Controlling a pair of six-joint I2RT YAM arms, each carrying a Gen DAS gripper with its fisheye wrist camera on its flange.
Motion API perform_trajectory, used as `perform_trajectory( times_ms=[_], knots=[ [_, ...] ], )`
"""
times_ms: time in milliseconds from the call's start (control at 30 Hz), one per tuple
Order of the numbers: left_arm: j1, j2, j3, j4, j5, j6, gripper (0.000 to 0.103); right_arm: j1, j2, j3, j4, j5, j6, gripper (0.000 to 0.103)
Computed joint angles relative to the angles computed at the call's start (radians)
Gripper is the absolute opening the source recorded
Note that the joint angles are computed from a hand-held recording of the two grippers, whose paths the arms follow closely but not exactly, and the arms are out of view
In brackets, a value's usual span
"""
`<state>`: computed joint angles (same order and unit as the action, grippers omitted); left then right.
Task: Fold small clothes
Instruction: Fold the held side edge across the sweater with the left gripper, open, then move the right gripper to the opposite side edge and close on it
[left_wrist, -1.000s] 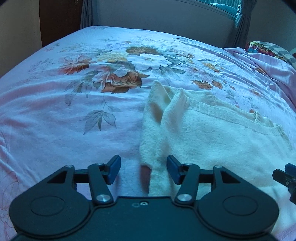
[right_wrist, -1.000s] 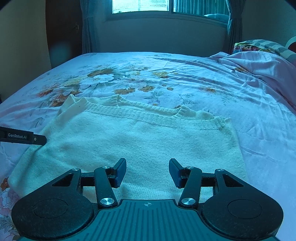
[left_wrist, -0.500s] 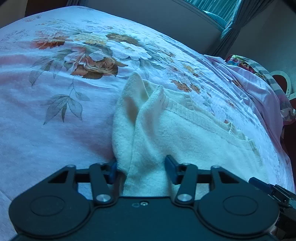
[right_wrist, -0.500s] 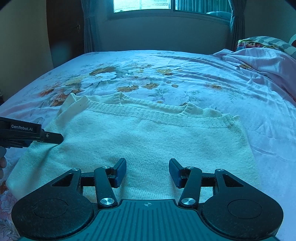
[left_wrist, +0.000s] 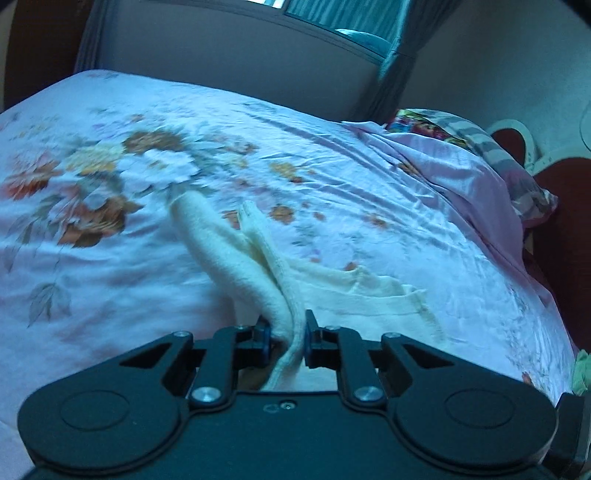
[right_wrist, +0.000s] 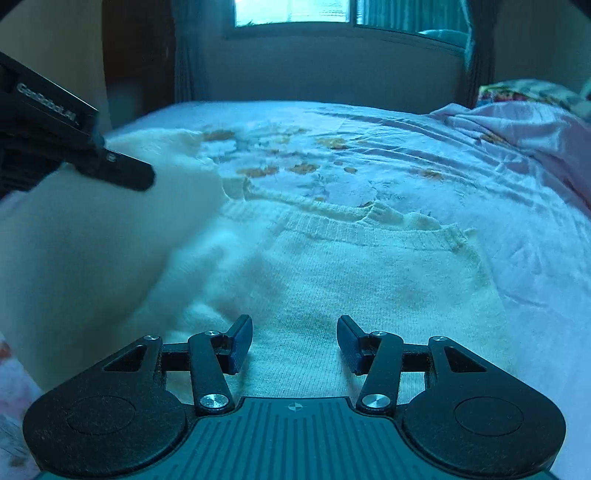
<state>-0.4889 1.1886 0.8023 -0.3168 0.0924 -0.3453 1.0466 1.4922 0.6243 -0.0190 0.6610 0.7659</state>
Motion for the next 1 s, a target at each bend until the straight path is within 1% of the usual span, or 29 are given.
perform_trajectory(
  times_ms=[100, 167, 200, 267, 300, 333, 367, 433, 467, 500, 533, 600, 700, 767, 933, 1000],
  knots=[
    [-0.191, 0.123, 0.127, -0.012, -0.103, -0.043, 0.013, 0.032, -0.214, -0.139, -0.026, 0.012, 0.098, 0.051],
    [-0.316, 0.254, 0.221, -0.013, -0.160, -0.083, 0.013, 0.061, -0.363, -0.213, -0.092, 0.020, 0.143, 0.051],
    [-0.360, 0.319, 0.263, -0.010, -0.171, -0.103, 0.013, 0.073, -0.430, -0.247, -0.120, 0.022, 0.157, 0.051],
    [-0.428, 0.446, 0.341, -0.020, -0.188, -0.148, 0.013, 0.095, -0.583, -0.301, -0.229, 0.019, 0.207, 0.051],
    [-0.446, 0.501, 0.380, -0.038, -0.171, -0.172, 0.013, 0.098, -0.663, -0.331, -0.268, 0.000, 0.222, 0.051],
    [-0.459, 0.551, 0.418, -0.062, -0.139, -0.179, 0.015, 0.107, -0.740, -0.351, -0.320, -0.010, 0.245, 0.051],
    [-0.470, 0.578, 0.442, -0.081, -0.129, -0.181, 0.021, 0.127, -0.778, -0.353, -0.392, 0.006, 0.289, 0.051],
    [-0.477, 0.569, 0.439, -0.092, -0.113, -0.176, 0.026, 0.170, -0.905, -0.382, -0.486, 0.017, 0.343, 0.051],
    [-0.473, 0.536, 0.418, -0.088, -0.091, -0.175, 0.026, 0.203, -0.941, -0.383, -0.533, 0.037, 0.380, 0.051],
    [-0.463, 0.496, 0.393, -0.086, -0.068, -0.177, 0.028, 0.244, -0.960, -0.382, -0.567, 0.060, 0.412, 0.051],
    [-0.457, 0.455, 0.371, -0.088, -0.064, -0.192, 0.029, 0.275, -0.975, -0.381, -0.589, 0.075, 0.433, 0.051],
    [-0.456, 0.374, 0.325, -0.091, -0.084, -0.198, 0.030, 0.336, -0.984, -0.372, -0.622, 0.104, 0.497, 0.051],
    [-0.471, 0.278, 0.268, -0.130, -0.183, -0.141, 0.031, 0.416, -0.959, -0.349, -0.640, 0.146, 0.577, 0.051],
    [-0.463, 0.215, 0.212, -0.142, -0.234, -0.134, 0.032, 0.452, -0.928, -0.333, -0.634, 0.167, 0.613, 0.051],
    [-0.426, 0.133, 0.068, -0.142, -0.287, -0.152, 0.032, 0.408, -0.904, -0.323, -0.560, 0.117, 0.593, 0.051],
    [-0.416, 0.119, 0.020, -0.116, -0.272, -0.162, 0.032, 0.399, -0.931, -0.331, -0.544, 0.106, 0.607, 0.051]
  ],
)
